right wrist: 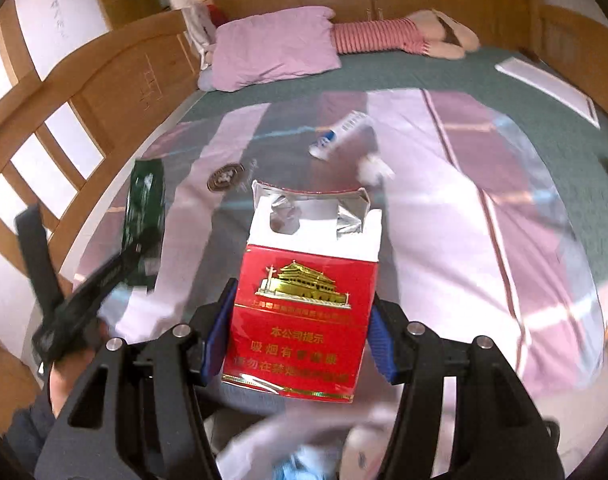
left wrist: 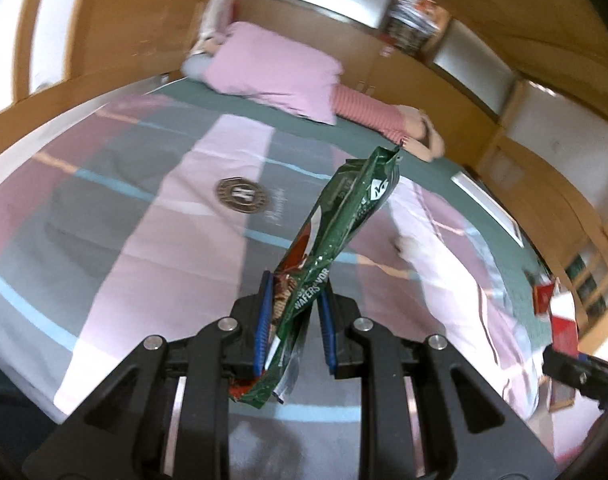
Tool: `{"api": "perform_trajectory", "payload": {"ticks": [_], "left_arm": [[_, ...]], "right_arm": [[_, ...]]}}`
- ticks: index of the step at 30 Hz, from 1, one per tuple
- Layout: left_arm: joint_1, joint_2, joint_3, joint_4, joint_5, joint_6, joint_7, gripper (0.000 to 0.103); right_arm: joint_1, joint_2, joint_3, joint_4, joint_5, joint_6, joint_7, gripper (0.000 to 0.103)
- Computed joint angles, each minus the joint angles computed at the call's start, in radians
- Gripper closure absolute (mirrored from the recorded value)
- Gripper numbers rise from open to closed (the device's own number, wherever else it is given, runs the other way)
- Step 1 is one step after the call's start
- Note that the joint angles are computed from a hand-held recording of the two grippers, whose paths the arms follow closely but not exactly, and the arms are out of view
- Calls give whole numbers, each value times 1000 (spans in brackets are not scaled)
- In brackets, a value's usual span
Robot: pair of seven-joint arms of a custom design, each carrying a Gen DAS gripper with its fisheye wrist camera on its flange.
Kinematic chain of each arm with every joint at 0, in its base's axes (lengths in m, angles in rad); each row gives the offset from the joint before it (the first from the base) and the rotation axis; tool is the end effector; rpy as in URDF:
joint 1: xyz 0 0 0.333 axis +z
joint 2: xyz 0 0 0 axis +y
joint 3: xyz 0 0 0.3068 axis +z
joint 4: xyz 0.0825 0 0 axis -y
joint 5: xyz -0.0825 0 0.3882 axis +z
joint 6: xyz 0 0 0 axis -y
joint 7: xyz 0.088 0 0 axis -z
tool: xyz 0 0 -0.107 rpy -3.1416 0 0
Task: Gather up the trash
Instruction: 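Drop the red pack from the right tool into the wastebasket while the left tool drops the wrapper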
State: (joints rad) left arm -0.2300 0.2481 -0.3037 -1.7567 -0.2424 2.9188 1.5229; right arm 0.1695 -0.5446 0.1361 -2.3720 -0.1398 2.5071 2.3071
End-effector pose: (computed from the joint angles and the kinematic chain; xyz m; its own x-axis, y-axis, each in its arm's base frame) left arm 0.6013 -0.3142 0.5303 -0.3600 -0.8744 0.3253 -0.6742 0.0028 -0.7386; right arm 0.4213 0.1438 0.5889 -0.2419 -0.9355 -0.2575 -0.7293 0.3503 -0.5877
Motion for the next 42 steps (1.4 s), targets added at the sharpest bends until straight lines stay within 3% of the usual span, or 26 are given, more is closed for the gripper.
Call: {"api": "perform_trajectory", "payload": {"ticks": [1, 3, 5, 10, 11, 13, 15, 19, 22, 24, 27, 28, 31, 34, 36, 42], "left_arm": [[35, -9, -49, -14, -65, 4, 78, 81], [64, -37, -93, -51, -161, 5, 172, 81], [72, -58, -113, -73, -250, -13, 251, 81], [88, -94, -152, -96, -516, -93, 502, 81], [83, -91, -149, -88, -546, -115, 535, 81], [77, -94, -142, -81, -609, -174, 599, 81], [71, -92, -131, -69, -667, -241, 655, 81], [71, -94, -104, -49, -810, -433, 795, 81], [69, -90, -81, -24, -867, -644, 916, 80], [65, -84, -68, -2, -879, -832, 1016, 79], [32, -86, -45, 14, -813, -1003, 1093, 61], [19, -89, -39, 13, -793, -1028, 1105, 48], [-20, -114, -26, -9, -734, -1020, 1128, 16], [-32, -110, -12, -9, -740, -1007, 1099, 11], [-40, -110, -5, -8, -740, -959, 1051, 10], [-58, -106, 4, -38, -759, -648, 859, 10]], "right_arm": [[14, -34, -7, -29, 16, -7, -4, 45], [37, -123, -12, -98, 43, -41, -15, 45], [67, -207, -21, -165, 79, -78, -30, 45], [123, -279, -35, -238, 159, -182, -87, 42], [122, -281, -29, -239, 160, -209, -93, 39], [98, -313, -7, -256, 150, -228, -66, 21], [80, -372, -5, -296, 157, -191, -28, 18], [17, -456, 10, -336, 149, -129, 65, 17], [-61, -532, 52, -362, 98, -98, 161, 17], [-88, -579, 51, -386, 85, -81, 215, 16], [-117, -624, 41, -406, 76, -92, 272, 15], [-121, -632, 36, -410, 72, -97, 281, 15], [-122, -633, 25, -414, 72, -108, 303, 15], [-114, -618, 17, -416, 72, -111, 306, 15], [-108, -604, 14, -420, 73, -102, 307, 15], [-93, -548, 13, -414, 76, -87, 309, 15]]}}
